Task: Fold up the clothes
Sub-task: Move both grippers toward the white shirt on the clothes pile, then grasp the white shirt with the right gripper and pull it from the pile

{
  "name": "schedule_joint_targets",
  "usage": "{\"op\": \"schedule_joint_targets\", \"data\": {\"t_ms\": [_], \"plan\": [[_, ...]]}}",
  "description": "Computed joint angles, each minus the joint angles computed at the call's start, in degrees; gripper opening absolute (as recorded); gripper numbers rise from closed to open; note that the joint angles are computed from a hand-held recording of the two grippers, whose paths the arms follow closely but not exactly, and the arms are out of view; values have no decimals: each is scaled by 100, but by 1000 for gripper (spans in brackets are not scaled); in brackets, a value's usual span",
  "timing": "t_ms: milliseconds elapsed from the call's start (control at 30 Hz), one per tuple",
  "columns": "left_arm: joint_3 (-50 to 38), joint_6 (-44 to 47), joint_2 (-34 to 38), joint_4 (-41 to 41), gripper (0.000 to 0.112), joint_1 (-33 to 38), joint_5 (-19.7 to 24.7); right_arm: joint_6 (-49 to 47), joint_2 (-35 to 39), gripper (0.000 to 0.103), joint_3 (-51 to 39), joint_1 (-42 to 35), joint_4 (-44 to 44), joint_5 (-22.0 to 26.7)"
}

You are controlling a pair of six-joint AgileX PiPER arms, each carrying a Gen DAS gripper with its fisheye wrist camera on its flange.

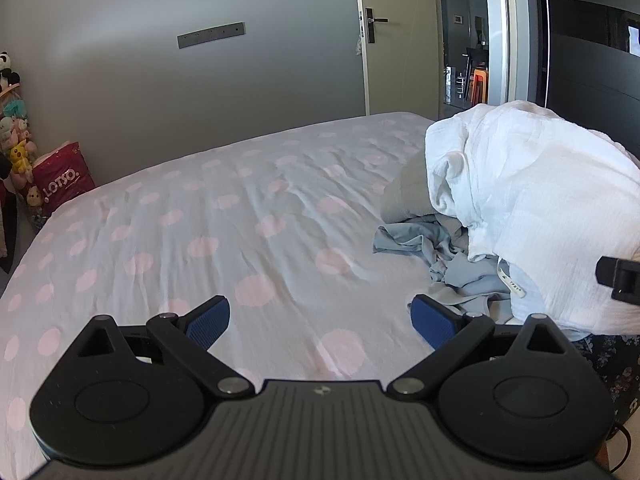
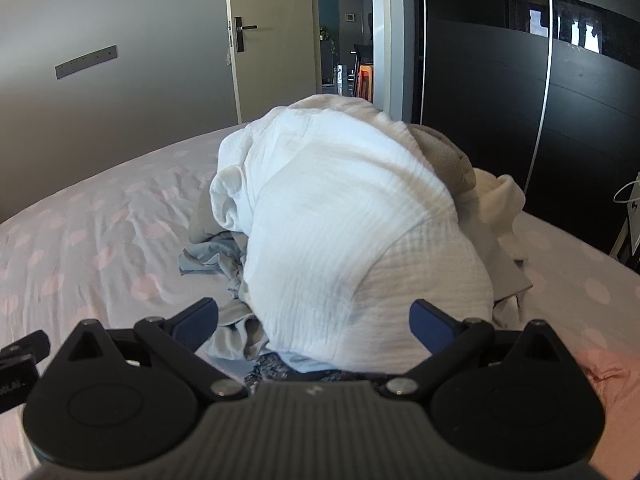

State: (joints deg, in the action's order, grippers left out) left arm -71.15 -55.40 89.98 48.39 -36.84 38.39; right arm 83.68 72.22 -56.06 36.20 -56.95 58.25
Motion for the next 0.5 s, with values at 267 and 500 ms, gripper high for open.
{"op": "schedule_joint_targets", "data": {"t_ms": [267,500], "plan": [[-437,396,399,-294,99,372,-2,-1940,589,77,-819,-1792,107,-1153],[-697,677,558,-614,99,690,77,-3610,1442,11,-1820,-2524,1118,-1260]]}}
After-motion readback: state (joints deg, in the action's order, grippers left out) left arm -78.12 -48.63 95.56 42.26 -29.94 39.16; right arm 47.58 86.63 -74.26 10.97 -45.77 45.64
